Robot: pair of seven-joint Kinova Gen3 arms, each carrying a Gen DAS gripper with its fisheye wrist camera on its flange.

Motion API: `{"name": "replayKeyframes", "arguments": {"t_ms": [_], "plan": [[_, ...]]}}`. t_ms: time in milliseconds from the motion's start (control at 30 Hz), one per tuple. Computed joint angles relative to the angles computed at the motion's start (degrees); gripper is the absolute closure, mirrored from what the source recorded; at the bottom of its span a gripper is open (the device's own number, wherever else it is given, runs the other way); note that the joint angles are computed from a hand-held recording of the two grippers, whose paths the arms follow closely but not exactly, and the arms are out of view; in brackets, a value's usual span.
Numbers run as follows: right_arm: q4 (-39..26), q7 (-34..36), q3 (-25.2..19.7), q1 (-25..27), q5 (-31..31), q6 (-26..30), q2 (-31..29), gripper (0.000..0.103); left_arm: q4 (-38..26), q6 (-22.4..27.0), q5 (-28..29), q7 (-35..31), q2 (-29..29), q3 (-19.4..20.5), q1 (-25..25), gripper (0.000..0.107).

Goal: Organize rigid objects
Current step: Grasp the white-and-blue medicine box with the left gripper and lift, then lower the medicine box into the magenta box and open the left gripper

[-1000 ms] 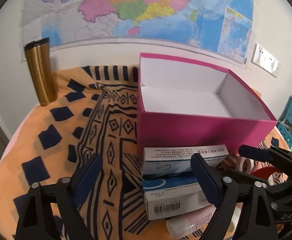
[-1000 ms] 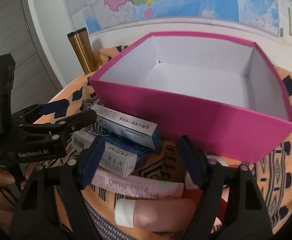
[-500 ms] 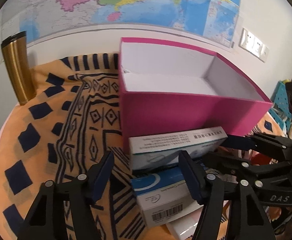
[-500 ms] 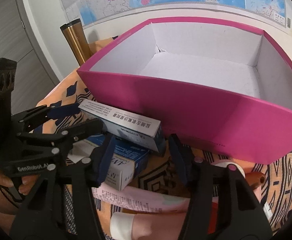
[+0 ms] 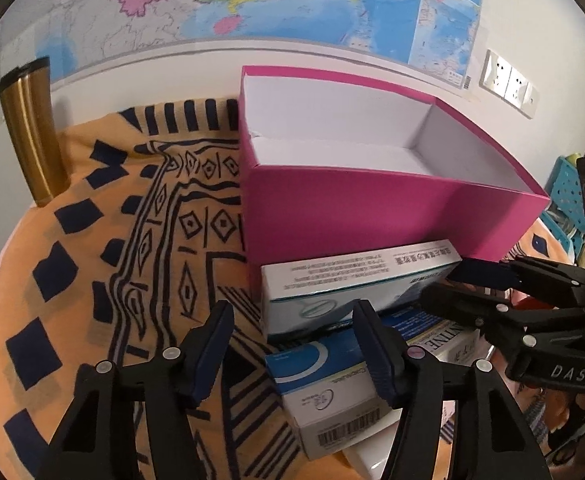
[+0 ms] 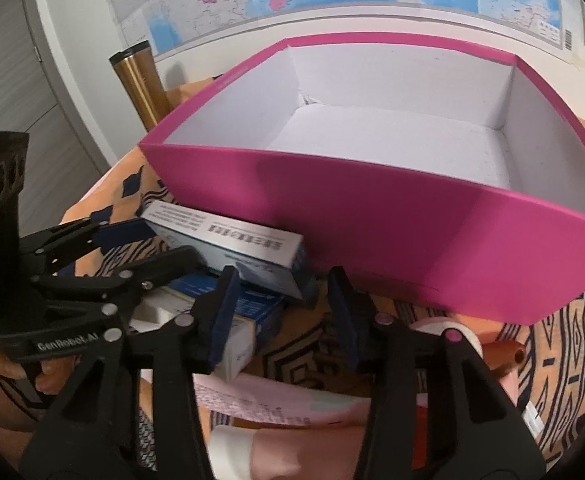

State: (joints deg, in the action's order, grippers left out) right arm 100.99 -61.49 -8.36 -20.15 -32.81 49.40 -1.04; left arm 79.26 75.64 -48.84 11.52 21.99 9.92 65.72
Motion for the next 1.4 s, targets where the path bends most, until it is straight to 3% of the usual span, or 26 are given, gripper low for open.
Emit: {"name": "replayKeyframes", "arguments": {"t_ms": [167,233,400,733,967,1200,1400], "plan": [[-0.17,2.76,0.03,0.22,-2.15,0.66,0.7,0.053,0.33,-0.49,-0.69,-0.25,-0.17,0.04,-0.02,0.047],[0.06,3.71,-0.18,0.09,-2.52,0.45,0.55,0.058,0.36,-1.41,-0.6,-0.62,-0.24,0.31,-0.22,0.055],[0.33,3.93,0.08,0.16,-2.48,0.14,-0.17,0.065,-0.23,-1.22,-1.44,0.03,-0.47,0.16,1.12,0.056],[-3.46,10.43,4.21,2.83,-8.26,7.64,-3.84,0.065,-6.59,3.98,-8.07,-4.0,-1.0,0.31,5.12,0.056],[-8.94,12.9,6.42,5.75,-14.08,11.97,-2.61,0.065,-11.91,4.6,-10.51,-10.63,-1.29,-0.41,4.0,0.055],[-14.97,10.47,4.74,7.84,-14.02,14.61,3.98,0.065,-11.25,-1.92,-0.38,-12.81,-2.62,-1.14,-4.17,0.055],[-17.93,6.65,1.77,8.77,-11.35,17.37,9.56,0.065,-14.35,1.03,6.23,-15.95,0.36,-1.98,-7.18,0.055]]}}
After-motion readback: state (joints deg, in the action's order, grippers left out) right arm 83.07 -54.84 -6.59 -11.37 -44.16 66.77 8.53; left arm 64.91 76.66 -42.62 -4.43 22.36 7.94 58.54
